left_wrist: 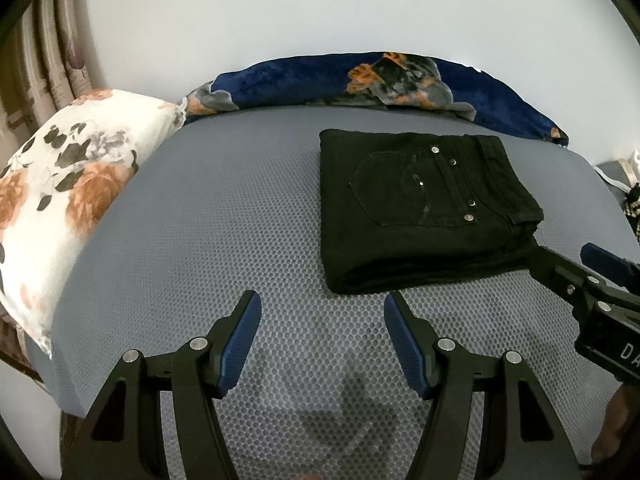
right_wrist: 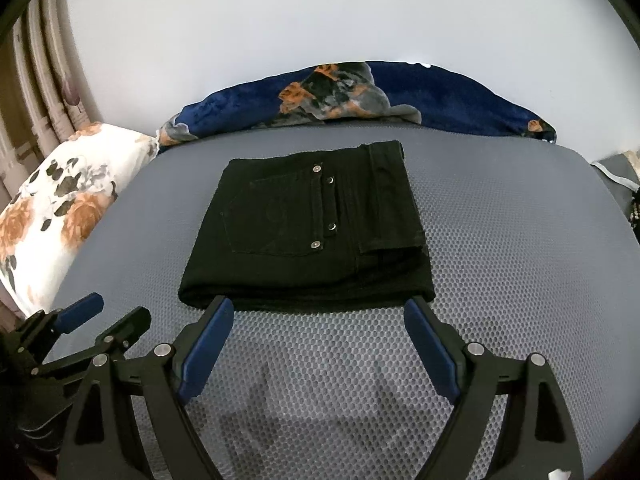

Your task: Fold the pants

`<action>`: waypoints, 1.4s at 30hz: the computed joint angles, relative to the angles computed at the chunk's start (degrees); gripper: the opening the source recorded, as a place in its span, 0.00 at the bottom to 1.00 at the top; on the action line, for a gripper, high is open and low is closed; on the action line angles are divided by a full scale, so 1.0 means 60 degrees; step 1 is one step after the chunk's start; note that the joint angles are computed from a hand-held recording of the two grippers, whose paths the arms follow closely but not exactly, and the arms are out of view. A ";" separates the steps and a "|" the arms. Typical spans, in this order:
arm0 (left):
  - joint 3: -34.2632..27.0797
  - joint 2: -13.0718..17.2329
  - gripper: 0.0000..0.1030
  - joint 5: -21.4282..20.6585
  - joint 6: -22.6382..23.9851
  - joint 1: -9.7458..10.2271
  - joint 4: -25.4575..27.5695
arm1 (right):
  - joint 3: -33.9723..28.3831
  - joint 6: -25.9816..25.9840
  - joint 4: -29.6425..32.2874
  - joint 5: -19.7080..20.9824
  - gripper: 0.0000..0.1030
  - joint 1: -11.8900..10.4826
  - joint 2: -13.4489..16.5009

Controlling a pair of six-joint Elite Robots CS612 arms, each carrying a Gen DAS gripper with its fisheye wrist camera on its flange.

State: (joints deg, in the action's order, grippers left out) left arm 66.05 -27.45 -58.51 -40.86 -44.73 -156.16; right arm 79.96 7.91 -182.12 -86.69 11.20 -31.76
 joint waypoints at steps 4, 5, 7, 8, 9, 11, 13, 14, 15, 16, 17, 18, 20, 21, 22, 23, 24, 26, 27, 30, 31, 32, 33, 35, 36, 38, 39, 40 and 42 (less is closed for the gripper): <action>0.0014 0.0003 0.63 0.0071 0.0031 -0.0022 -0.0020 | 0.0028 -0.0023 0.0004 -0.0019 0.83 0.0012 -0.0013; 0.0012 0.0003 0.63 0.0100 0.0021 -0.0023 -0.0003 | 0.0029 -0.0022 0.0008 -0.0007 0.83 0.0010 -0.0013; 0.0003 0.0008 0.63 0.0122 -0.0012 -0.0030 0.0033 | 0.0010 -0.0026 0.0027 -0.0036 0.83 0.0016 -0.0006; -0.0004 0.0010 0.63 0.0139 -0.0031 -0.0028 0.0041 | 0.0009 -0.0027 0.0024 -0.0030 0.83 0.0016 -0.0004; -0.0012 0.0013 0.63 0.0159 -0.0025 -0.0028 0.0043 | 0.0011 -0.0026 0.0033 -0.0010 0.83 0.0012 -0.0007; -0.0007 0.0012 0.63 0.0220 -0.0040 -0.0036 0.0056 | 0.0015 -0.0029 0.0022 -0.0013 0.83 0.0014 -0.0006; 0.0016 0.0000 0.63 0.0215 -0.0057 -0.0044 0.0055 | 0.0014 -0.0009 0.0033 -0.0027 0.83 0.0019 -0.0006; 0.0021 -0.0001 0.63 0.0228 -0.0066 -0.0048 0.0052 | 0.0012 -0.0024 0.0017 -0.0006 0.83 0.0014 -0.0002; 0.0024 -0.0001 0.63 0.0232 -0.0052 -0.0050 0.0037 | 0.0006 -0.0040 0.0024 -0.0004 0.83 0.0013 0.0001; 0.0024 -0.0001 0.63 0.0232 -0.0052 -0.0050 0.0037 | 0.0010 -0.0034 0.0031 -0.0029 0.83 0.0017 -0.0002; 0.0023 -0.0002 0.63 0.0239 -0.0050 -0.0052 0.0058 | 0.0013 -0.0030 0.0024 -0.0022 0.83 0.0016 -0.0003; 0.0025 -0.0001 0.63 0.0236 -0.0035 -0.0052 0.0045 | 0.0011 -0.0041 0.0011 0.0009 0.83 0.0010 0.0000; 0.0029 0.0003 0.63 0.0253 -0.0047 -0.0068 0.0042 | -0.0005 -0.0041 0.0032 -0.0027 0.83 0.0014 0.0009; 0.0026 0.0004 0.63 0.0253 -0.0046 -0.0073 0.0050 | -0.0004 -0.0039 0.0039 -0.0038 0.83 0.0017 0.0012; 0.0034 0.0000 0.63 0.0268 -0.0062 -0.0079 0.0053 | -0.0004 -0.0033 0.0046 -0.0016 0.83 0.0015 0.0015; 0.0036 0.0000 0.63 0.0276 -0.0065 -0.0081 0.0051 | -0.0007 -0.0024 0.0058 -0.0012 0.83 0.0014 0.0019; 0.0021 0.0008 0.63 0.0274 -0.0058 -0.0082 0.0052 | -0.0007 -0.0026 0.0062 -0.0035 0.83 0.0017 0.0017; 0.0024 0.0006 0.63 0.0282 -0.0071 -0.0085 0.0064 | 0.0000 -0.0041 0.0059 -0.0008 0.83 0.0012 0.0018; 0.0028 0.0006 0.63 0.0271 -0.0068 -0.0086 0.0041 | 0.0003 -0.0035 0.0064 -0.0024 0.83 0.0016 0.0020; -0.0031 0.0036 0.63 0.0252 -0.0004 -0.0076 0.0057 | -0.0003 -0.0051 0.0092 -0.0020 0.83 0.0017 0.0026; -0.0039 0.0042 0.63 0.0243 0.0003 -0.0075 0.0057 | 0.0000 -0.0044 0.0111 -0.0031 0.83 0.0019 0.0025; -0.0055 0.0050 0.63 0.0242 0.0017 -0.0072 0.0070 | 0.0005 -0.0027 0.0116 -0.0035 0.83 0.0023 0.0024; -0.0057 0.0051 0.63 0.0238 0.0025 -0.0071 0.0056 | 0.0010 -0.0023 0.0121 -0.0026 0.83 0.0019 0.0026; -0.0062 0.0055 0.63 0.0249 0.0010 -0.0074 0.0062 | 0.0001 -0.0021 0.0134 -0.0058 0.83 0.0030 0.0030; -0.0069 0.0059 0.63 0.0248 0.0005 -0.0075 0.0077 | 0.0020 -0.0009 0.0120 -0.0051 0.83 0.0031 0.0024; -0.0062 0.0055 0.63 0.0241 0.0014 -0.0073 0.0065 | 0.0009 -0.0021 0.0141 -0.0056 0.83 0.0031 0.0025; -0.0063 0.0053 0.63 0.0238 0.0029 -0.0071 0.0068 | 0.0008 -0.0020 0.0148 -0.0062 0.83 0.0031 0.0023; -0.0055 0.0050 0.63 0.0245 0.0019 -0.0074 0.0059 | 0.0015 -0.0010 0.0147 -0.0057 0.83 0.0030 0.0023; -0.0060 0.0055 0.63 0.0234 0.0044 -0.0070 0.0042 | 0.0026 0.0002 0.0152 -0.0041 0.83 0.0032 0.0019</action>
